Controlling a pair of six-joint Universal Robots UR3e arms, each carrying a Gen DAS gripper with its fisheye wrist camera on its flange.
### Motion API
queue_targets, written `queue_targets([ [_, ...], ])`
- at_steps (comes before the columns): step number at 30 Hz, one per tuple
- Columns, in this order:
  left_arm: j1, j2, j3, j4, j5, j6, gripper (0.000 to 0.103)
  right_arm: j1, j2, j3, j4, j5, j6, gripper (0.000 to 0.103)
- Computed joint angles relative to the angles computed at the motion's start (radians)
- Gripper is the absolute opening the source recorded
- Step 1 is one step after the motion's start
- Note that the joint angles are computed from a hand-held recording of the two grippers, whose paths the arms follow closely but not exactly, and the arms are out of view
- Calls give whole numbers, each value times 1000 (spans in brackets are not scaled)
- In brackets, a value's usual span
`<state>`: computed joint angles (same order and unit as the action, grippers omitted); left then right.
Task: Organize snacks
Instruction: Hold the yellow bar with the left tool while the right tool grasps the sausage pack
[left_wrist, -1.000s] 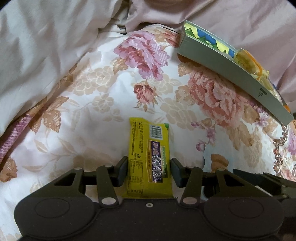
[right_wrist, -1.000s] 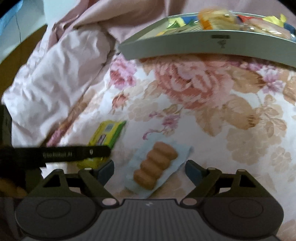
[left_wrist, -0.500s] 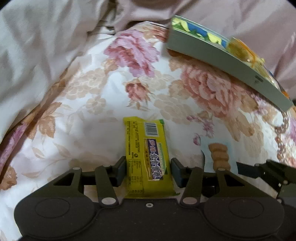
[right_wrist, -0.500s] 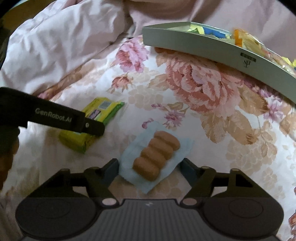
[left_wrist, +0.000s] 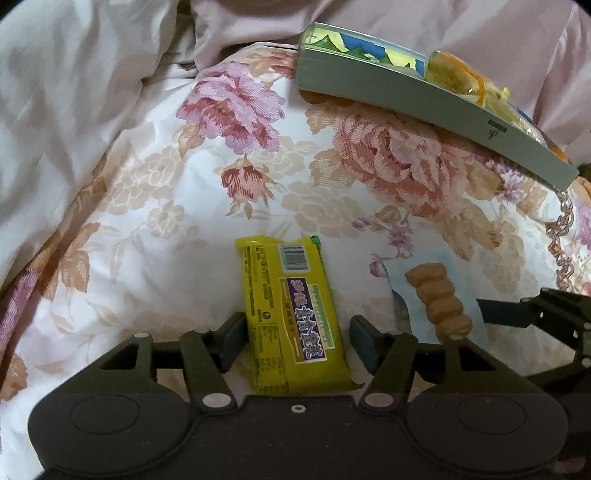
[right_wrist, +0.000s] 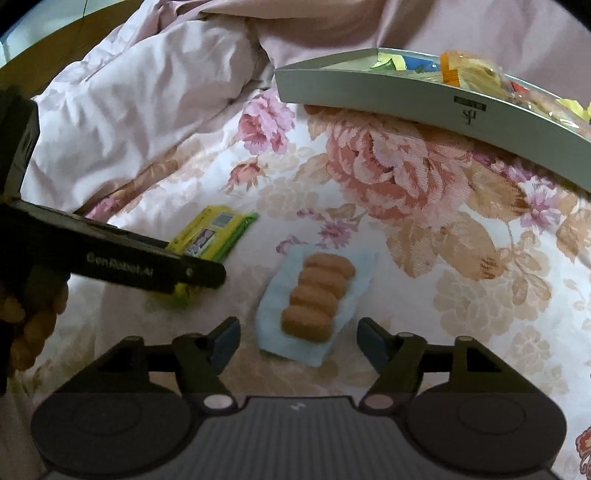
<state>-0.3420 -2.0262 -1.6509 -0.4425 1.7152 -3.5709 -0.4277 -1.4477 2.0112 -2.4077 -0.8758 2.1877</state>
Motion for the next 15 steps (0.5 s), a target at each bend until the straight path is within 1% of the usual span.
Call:
queue_targets([
  [4,-17,-24,34,-20,32,24,66,32,52,-56,-10,-33,90,81],
  [6,-22,-29,42,-26,41,34,66,43,68,-70,-11,-34,111,86],
  [8,-24,-30,42,-25,44,36,65,69,77,-59,-61,-61,127,88],
  [10,-24,-29,39,-23,45,37,63,97,77,-37,-126,-96,134,88],
  [13,-24,-29,38,-20,46,44,59,105,74,-14,-183,-115,150,76],
  [15,-25,-30,40,-21,46,50,56,94,74,-15,-181,-108,168,66],
])
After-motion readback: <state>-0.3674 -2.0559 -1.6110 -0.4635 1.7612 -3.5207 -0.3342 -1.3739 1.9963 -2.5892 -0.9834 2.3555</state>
